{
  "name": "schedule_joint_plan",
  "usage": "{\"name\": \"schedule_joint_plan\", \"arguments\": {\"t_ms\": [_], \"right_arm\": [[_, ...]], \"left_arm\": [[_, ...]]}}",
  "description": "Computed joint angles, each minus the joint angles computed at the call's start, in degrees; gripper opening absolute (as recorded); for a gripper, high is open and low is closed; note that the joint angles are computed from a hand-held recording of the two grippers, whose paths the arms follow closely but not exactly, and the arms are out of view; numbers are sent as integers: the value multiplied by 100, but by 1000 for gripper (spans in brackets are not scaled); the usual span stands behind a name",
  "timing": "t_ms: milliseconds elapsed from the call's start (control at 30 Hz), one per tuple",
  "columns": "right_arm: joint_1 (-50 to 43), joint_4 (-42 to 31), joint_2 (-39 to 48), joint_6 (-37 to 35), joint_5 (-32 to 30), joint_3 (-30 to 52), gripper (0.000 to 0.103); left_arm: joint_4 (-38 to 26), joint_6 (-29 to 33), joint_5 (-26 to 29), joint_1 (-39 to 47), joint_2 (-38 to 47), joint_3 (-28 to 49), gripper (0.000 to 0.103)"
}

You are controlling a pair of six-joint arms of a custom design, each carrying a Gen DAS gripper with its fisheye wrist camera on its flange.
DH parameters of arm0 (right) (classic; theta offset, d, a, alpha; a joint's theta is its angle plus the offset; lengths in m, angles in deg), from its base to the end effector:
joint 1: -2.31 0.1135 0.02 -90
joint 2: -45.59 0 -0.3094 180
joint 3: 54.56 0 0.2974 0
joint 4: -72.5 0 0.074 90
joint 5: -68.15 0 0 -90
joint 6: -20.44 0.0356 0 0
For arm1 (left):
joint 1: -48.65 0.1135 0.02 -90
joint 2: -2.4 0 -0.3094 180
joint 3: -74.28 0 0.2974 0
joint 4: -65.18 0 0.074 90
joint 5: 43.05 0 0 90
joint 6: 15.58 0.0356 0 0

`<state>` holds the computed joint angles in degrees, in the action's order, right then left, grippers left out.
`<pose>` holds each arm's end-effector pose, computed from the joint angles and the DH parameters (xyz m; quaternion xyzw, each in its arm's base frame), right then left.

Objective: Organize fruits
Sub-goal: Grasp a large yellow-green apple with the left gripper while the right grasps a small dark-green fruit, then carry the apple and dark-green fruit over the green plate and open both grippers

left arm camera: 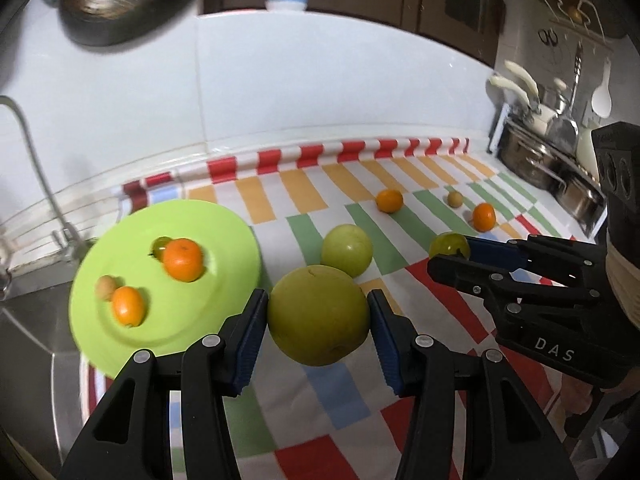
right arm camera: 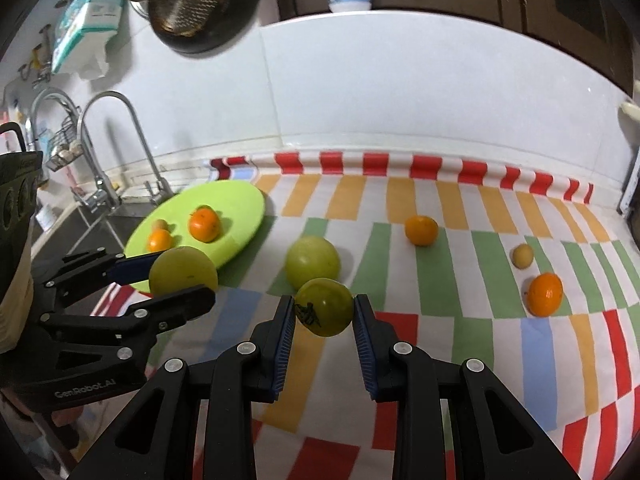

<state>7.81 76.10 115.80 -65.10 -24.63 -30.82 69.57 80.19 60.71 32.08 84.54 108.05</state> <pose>0.1993 0.0209 0.1145 -0.0180 0.9162 0.0568 0.3962 0.2405 -0.0804 0.1223 0.2230 0.8874 -0.1463 0.3760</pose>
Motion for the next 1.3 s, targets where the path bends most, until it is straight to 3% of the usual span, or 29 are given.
{"name": "schedule_joint_plan", "arguments": {"t_ms": [300,600,900,1300], "right_arm": [[582,-283,-476,134,144,169,31],[1201,-33,-278,249,325,530,31],[1771,357,534,383,571,1124,31],[1952,570,1780,410,623,2132,31]], "left_arm": [[-384,-102,-190,435,-1099,-311,50],[-659,123,-20,1178,-1582,-279,50],[-566,498,325,1937,-1259,40,50],[-127,865,642,2395,-118,655,50]]}}
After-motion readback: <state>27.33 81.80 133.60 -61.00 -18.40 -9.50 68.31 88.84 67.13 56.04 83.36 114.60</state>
